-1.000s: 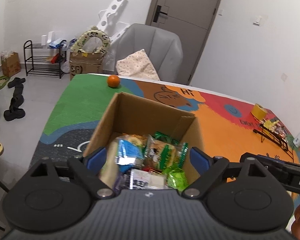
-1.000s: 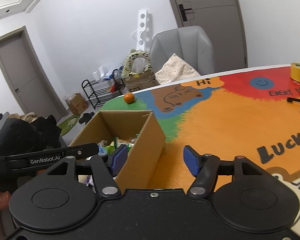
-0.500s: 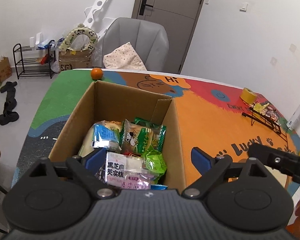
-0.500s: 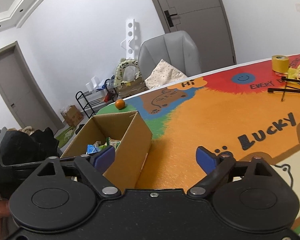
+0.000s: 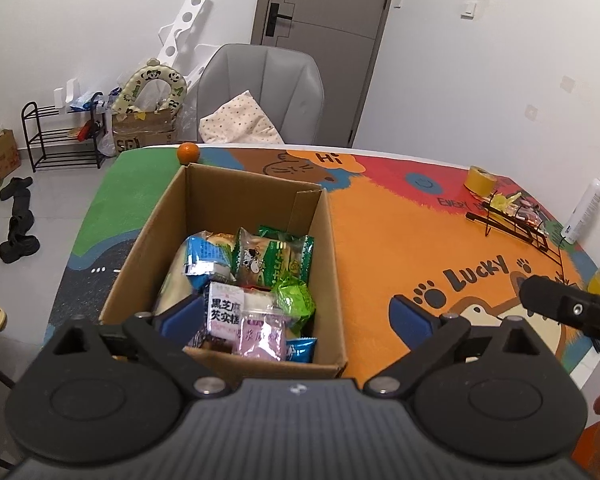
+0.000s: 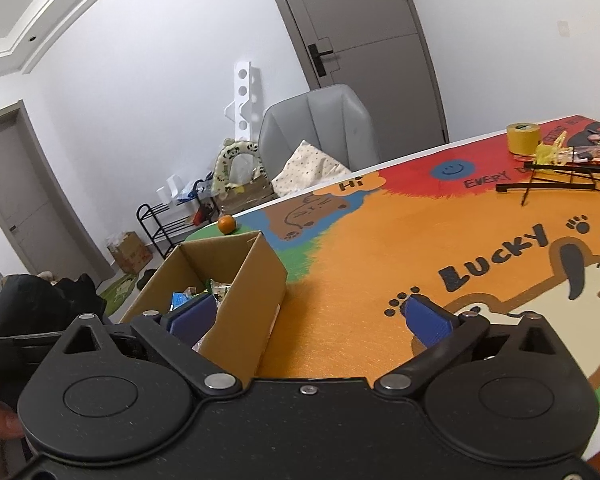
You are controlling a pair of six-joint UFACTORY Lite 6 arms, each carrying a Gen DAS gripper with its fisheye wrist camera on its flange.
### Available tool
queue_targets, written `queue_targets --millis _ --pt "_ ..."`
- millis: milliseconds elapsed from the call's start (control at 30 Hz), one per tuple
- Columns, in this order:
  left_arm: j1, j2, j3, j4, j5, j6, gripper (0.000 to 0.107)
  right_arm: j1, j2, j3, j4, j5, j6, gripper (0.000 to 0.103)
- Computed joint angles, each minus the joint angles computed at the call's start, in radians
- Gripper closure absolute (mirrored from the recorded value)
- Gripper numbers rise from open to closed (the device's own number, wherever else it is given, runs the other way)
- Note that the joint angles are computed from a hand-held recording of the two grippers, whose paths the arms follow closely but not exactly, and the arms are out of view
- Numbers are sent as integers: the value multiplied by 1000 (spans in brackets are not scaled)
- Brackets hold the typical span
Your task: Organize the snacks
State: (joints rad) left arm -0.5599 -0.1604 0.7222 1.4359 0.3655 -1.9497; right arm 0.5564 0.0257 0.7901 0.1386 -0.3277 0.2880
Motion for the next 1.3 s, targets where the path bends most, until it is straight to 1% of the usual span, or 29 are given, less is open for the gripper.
queue_targets --millis 133,433,600,767,933,1167,1300 --pt "-16 -42 -19 -43 16 36 8 18 -51 -39 90 -6 -77 0" --pt "-53 -145 -65 -124 56 109 8 56 -132 -88 225 -1 -207 0" --pt "-66 -222 -93 -205 79 187 8 96 -181 -104 375 19 -361 0" --pt "-90 -291 -115 -267 111 250 7 132 -250 -130 568 23 -552 0" --pt "-127 -332 -124 -305 140 287 5 135 -301 -155 648 36 -624 0" --pt "-183 -393 -139 -325 192 304 5 178 -399 -188 924 10 -894 0" --pt "-213 -425 -141 -340 220 318 4 201 -434 -195 1030 -8 -999 0"
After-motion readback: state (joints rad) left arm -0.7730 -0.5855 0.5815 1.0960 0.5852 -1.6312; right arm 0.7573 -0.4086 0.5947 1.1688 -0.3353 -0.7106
